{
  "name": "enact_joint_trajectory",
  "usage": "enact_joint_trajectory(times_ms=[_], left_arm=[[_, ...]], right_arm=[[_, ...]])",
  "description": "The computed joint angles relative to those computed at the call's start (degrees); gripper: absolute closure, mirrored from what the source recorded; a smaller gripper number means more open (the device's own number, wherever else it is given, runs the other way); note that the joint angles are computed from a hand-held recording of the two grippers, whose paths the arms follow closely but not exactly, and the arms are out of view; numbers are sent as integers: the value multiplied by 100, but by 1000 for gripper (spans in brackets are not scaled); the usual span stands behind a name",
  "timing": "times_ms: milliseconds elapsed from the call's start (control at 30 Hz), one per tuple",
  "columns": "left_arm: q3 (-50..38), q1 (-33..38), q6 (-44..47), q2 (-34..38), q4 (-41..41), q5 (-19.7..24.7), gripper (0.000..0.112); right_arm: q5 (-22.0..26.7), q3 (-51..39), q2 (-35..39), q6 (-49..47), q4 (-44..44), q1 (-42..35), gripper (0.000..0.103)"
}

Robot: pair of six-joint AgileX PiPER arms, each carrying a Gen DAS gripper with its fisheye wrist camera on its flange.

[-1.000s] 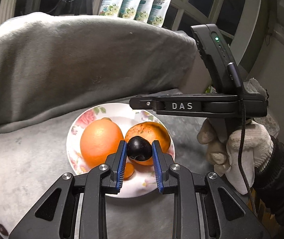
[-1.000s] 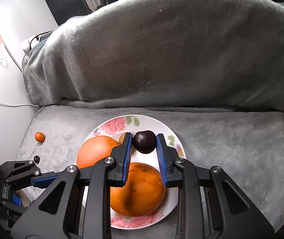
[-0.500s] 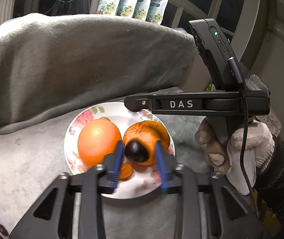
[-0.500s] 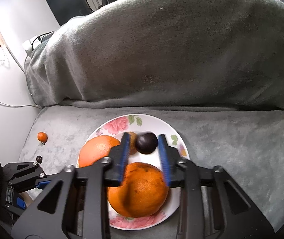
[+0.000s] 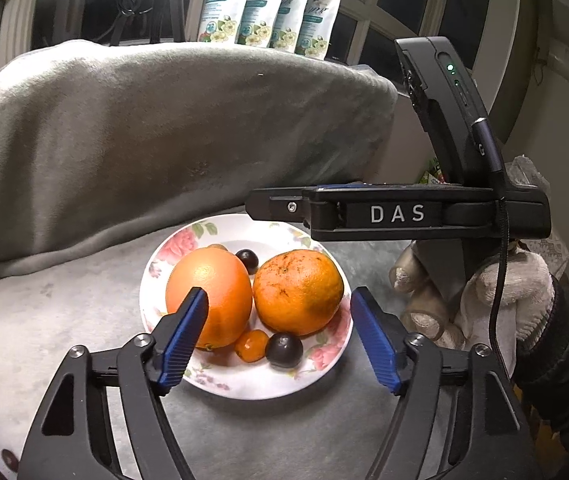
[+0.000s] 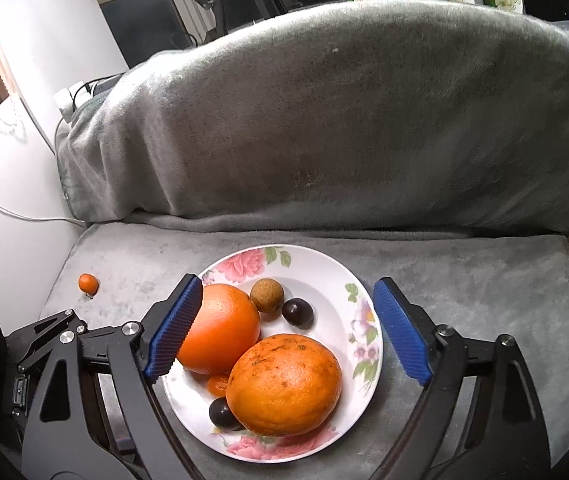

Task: Organize fruits
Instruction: 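Withdraw both tools from the plate toward the remaining fruits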

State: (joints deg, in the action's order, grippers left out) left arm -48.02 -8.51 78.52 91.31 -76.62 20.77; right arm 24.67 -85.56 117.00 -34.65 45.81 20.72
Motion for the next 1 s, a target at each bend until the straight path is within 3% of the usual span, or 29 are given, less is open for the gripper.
enact_joint_trajectory(times_ms=[367,800,1000], left_arm=[[112,-23,147,-152,-87,-108,32],[539,355,358,-757,-154,131,32],[776,739,505,-1072,-161,324,32]], right_arm=[[-276,271,-343,228,-279,102,13],[-650,880,-945,325,-213,294,13],[-1027,1242,-1262,1402,-1241,602,13]])
